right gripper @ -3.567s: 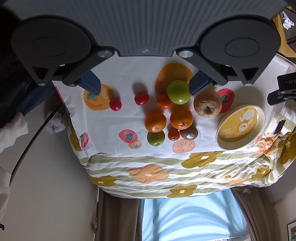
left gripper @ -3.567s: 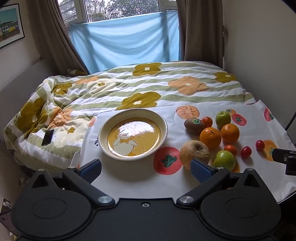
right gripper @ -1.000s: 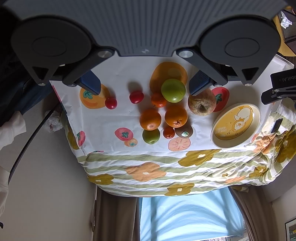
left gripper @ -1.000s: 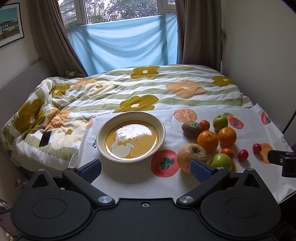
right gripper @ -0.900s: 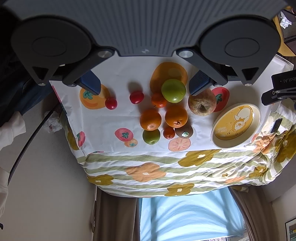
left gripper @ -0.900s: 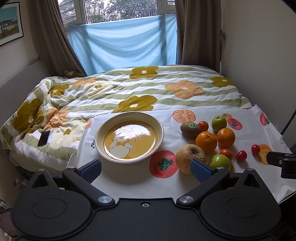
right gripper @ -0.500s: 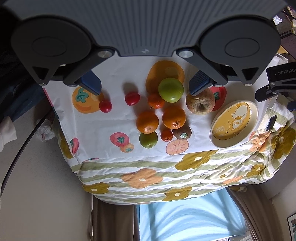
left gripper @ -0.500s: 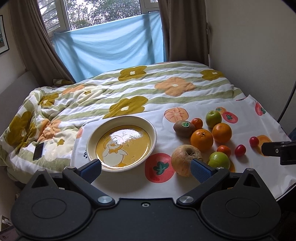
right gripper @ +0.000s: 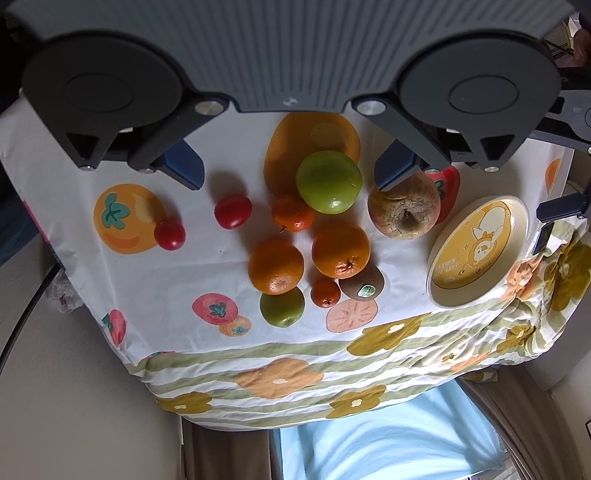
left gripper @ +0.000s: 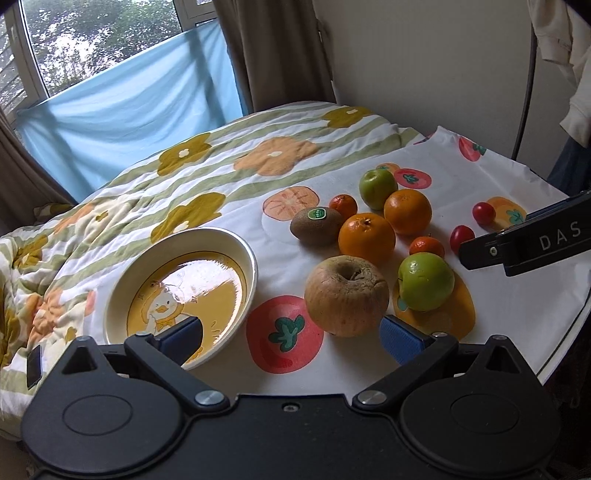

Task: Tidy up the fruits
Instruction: 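Grasp the wrinkled brown apple with the left tool while the right tool grasps the large green lime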

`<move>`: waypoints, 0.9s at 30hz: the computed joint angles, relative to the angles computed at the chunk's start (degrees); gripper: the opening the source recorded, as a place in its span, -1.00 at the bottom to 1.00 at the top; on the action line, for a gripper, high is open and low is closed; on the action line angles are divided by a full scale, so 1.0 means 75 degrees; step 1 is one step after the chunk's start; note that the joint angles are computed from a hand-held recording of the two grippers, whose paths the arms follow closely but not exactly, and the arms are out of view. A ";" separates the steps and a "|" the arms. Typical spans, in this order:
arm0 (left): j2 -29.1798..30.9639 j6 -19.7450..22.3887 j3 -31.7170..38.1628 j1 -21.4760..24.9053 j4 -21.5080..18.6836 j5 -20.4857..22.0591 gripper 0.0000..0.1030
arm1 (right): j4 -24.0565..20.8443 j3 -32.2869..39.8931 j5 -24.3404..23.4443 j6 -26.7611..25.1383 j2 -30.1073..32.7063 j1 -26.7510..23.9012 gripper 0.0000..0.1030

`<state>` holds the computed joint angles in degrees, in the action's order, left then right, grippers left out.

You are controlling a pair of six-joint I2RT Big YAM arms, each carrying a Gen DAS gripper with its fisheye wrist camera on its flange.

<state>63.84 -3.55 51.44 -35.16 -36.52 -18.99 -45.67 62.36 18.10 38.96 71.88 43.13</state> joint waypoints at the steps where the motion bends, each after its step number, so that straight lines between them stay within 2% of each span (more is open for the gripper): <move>1: 0.0053 0.0150 -0.0026 0.0057 0.0113 0.0157 1.00 | 0.0108 -0.0028 -0.0075 0.0012 0.0052 -0.0014 1.00; 8: 0.0684 0.1161 0.0084 0.0387 0.0789 0.1176 0.99 | 0.0519 -0.0067 -0.0286 0.0512 0.0489 -0.0090 1.00; 12: 0.1155 0.1642 0.0257 0.0443 0.1019 0.1441 0.95 | 0.0560 0.0001 -0.0409 0.0805 0.0705 -0.0130 1.00; 14: 0.1348 0.1831 0.0320 0.0460 0.1040 0.1521 0.86 | 0.0587 0.0028 -0.0447 0.0956 0.0795 -0.0132 0.96; 21: 0.1746 0.2225 0.0454 0.0580 0.1015 0.1856 0.74 | 0.0585 0.0046 -0.0636 0.1367 0.0993 -0.0148 0.82; 24: 0.1822 0.2302 0.0476 0.0598 0.1010 0.1976 0.54 | 0.0618 0.0037 -0.0701 0.1460 0.1037 -0.0135 0.81; 27: 0.1815 0.2406 0.0424 0.0587 0.1130 0.1973 0.54 | 0.0689 0.0028 -0.0798 0.1517 0.1094 -0.0128 0.73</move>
<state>77.45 14.50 54.62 -30.76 -28.04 -4.19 -40.51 62.57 12.12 50.34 80.09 42.18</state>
